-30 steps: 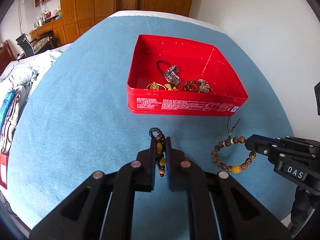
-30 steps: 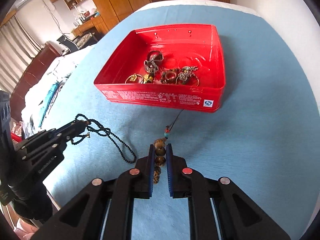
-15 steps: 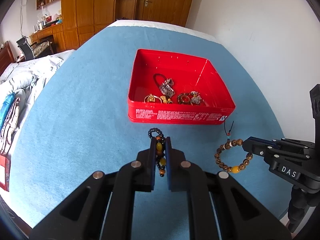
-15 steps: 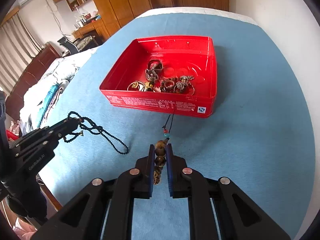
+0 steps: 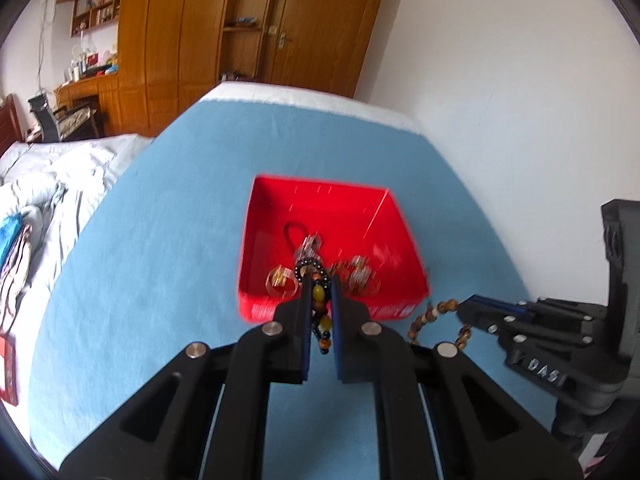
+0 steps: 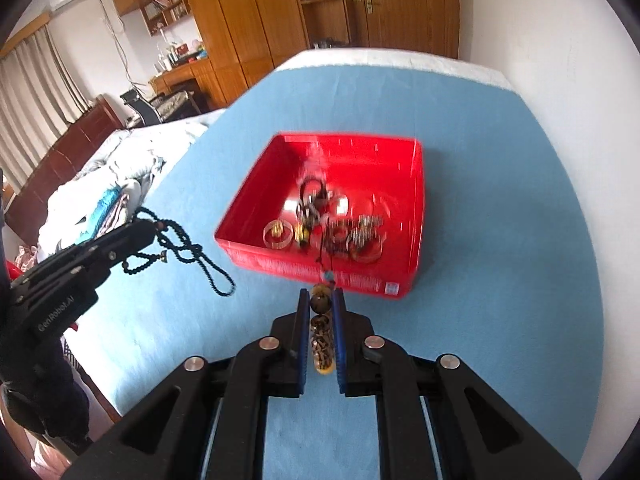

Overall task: Organize jewelry
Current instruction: 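Carry necklace and wooden-bead bracelet into the red tin and open both grippers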

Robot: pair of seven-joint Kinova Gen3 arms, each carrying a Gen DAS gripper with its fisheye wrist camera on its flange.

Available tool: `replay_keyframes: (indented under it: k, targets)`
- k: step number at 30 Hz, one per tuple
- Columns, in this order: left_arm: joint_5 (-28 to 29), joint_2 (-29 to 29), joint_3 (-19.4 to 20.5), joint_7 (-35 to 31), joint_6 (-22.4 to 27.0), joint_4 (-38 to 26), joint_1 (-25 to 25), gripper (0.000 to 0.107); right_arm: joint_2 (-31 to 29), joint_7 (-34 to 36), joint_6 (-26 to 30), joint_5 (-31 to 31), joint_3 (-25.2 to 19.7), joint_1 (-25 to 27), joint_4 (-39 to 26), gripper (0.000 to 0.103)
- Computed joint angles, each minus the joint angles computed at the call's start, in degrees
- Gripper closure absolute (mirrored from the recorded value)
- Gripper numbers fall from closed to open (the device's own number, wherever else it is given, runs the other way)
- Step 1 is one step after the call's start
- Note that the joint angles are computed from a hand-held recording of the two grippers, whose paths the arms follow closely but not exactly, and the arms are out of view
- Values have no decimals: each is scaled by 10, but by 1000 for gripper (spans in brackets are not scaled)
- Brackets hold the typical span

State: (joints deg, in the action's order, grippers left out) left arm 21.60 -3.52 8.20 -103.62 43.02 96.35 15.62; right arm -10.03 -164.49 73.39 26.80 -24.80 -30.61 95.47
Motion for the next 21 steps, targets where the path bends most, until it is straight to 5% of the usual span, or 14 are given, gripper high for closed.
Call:
replay_keyframes:
  k: [6,21]
  targets:
    - [-23,72,16,25,20,-92,8,101,16,48,-20,2,38,18,-28,92]
    - [-123,269,18,102,51,-239,59,101,105,215,-225,-142,168,109,17,93]
